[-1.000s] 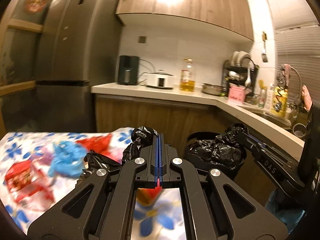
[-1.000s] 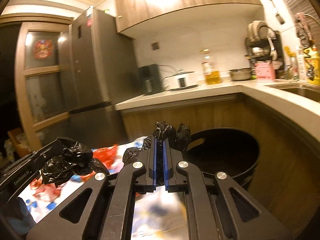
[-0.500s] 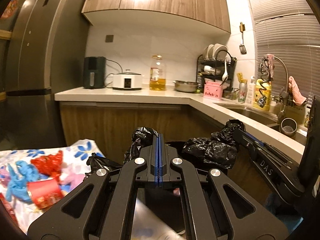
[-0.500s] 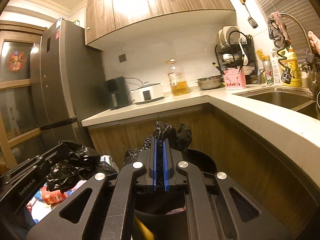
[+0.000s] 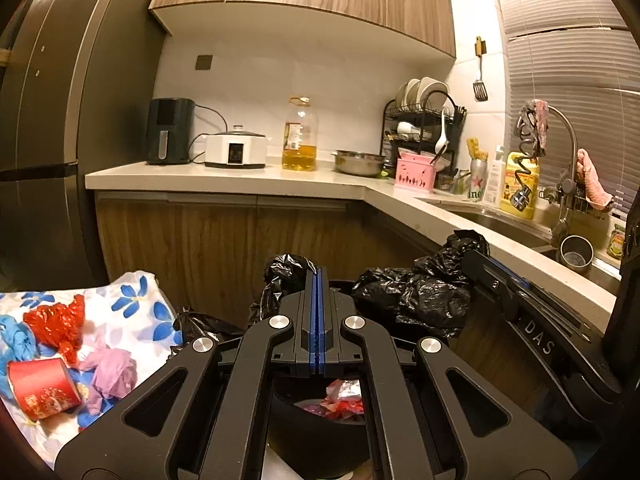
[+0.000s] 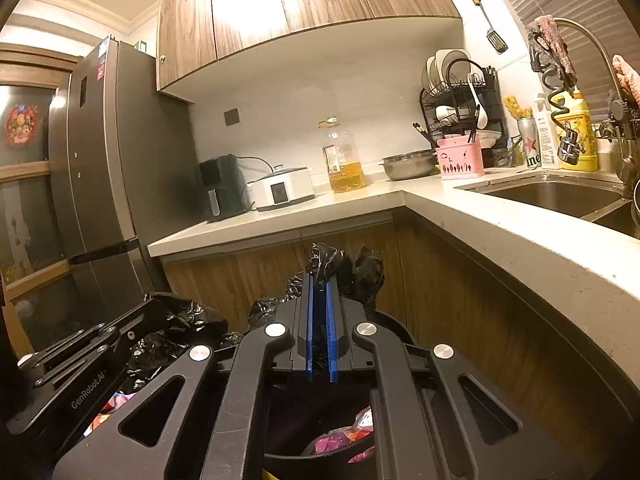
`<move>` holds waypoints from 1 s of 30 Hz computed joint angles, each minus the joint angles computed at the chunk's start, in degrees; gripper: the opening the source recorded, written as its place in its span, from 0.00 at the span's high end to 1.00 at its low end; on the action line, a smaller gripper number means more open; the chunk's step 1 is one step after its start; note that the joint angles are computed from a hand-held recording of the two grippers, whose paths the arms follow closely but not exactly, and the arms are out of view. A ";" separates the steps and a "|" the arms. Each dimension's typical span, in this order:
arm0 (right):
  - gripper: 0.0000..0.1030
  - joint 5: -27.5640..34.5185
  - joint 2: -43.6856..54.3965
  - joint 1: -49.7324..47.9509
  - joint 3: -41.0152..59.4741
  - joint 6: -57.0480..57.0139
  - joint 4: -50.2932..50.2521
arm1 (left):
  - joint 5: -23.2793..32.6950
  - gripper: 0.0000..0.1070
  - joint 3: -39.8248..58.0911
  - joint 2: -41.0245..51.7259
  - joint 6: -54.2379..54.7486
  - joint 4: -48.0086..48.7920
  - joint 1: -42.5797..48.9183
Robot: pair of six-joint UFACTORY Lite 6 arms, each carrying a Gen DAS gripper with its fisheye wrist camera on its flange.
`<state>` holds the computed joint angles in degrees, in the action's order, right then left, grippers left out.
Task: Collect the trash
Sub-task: 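Carry both black bags over the bin and open both tools to drop them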
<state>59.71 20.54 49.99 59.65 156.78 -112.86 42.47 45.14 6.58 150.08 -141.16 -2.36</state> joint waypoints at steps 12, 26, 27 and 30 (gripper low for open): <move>0.93 -5.02 2.91 -3.37 3.49 -0.24 -3.97 | 0.25 1.00 4.80 6.30 -2.08 3.19 0.29; 0.76 -7.21 4.33 -4.85 4.85 0.46 -5.76 | -0.88 1.00 7.42 10.35 -2.48 4.44 -0.38; 0.75 -7.05 4.10 -4.80 4.61 0.38 -5.57 | -1.11 1.00 7.48 10.52 -2.02 4.21 -0.49; 0.70 -6.63 3.26 -4.78 3.49 0.74 -5.08 | -1.37 0.99 7.91 11.12 -2.50 5.09 -0.57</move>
<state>53.08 23.81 45.21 63.14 157.52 -117.94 41.10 53.05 17.69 147.58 -136.07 -2.93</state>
